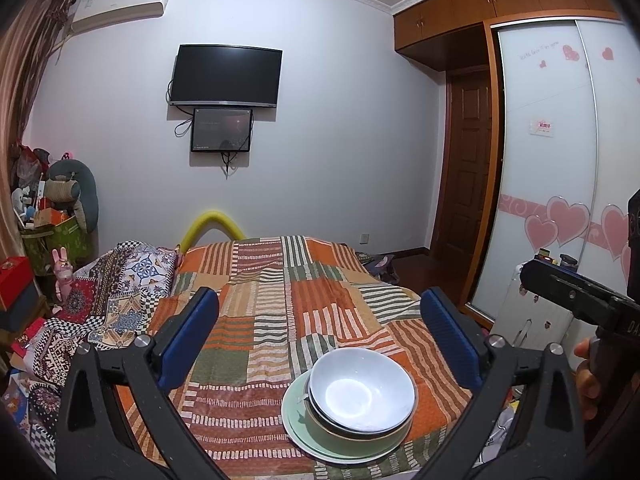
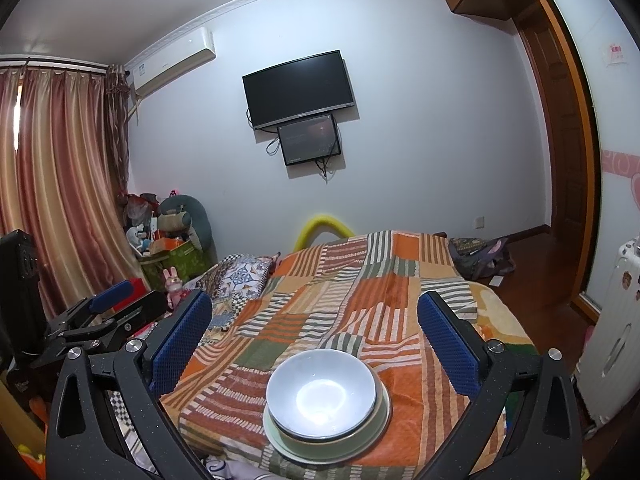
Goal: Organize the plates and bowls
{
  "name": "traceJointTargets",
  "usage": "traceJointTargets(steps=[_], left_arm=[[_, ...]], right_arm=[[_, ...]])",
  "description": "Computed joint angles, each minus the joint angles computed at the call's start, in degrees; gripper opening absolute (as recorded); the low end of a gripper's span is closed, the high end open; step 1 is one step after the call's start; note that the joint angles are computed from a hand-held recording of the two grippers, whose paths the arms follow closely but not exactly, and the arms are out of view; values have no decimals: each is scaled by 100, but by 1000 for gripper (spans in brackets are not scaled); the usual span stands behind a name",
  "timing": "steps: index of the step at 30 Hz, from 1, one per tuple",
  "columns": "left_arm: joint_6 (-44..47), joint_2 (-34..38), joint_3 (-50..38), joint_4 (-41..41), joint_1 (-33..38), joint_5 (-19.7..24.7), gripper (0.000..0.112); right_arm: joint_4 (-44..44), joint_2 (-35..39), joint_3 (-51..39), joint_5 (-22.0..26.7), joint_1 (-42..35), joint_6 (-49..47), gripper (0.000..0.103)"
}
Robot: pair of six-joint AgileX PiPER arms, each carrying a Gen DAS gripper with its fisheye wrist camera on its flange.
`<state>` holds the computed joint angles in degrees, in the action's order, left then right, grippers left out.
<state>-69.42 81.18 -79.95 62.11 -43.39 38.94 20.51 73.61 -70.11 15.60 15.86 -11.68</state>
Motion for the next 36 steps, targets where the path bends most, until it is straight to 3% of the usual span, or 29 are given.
traceJointTargets(steps=[26,36], left_arm=[[53,-15,77,-25,5,-96,103],[391,-5,44,-424,141,-282,103]], right_arm=[[392,12,13,60,-43,-367,103],[480,55,-38,115,-84,-477,103]])
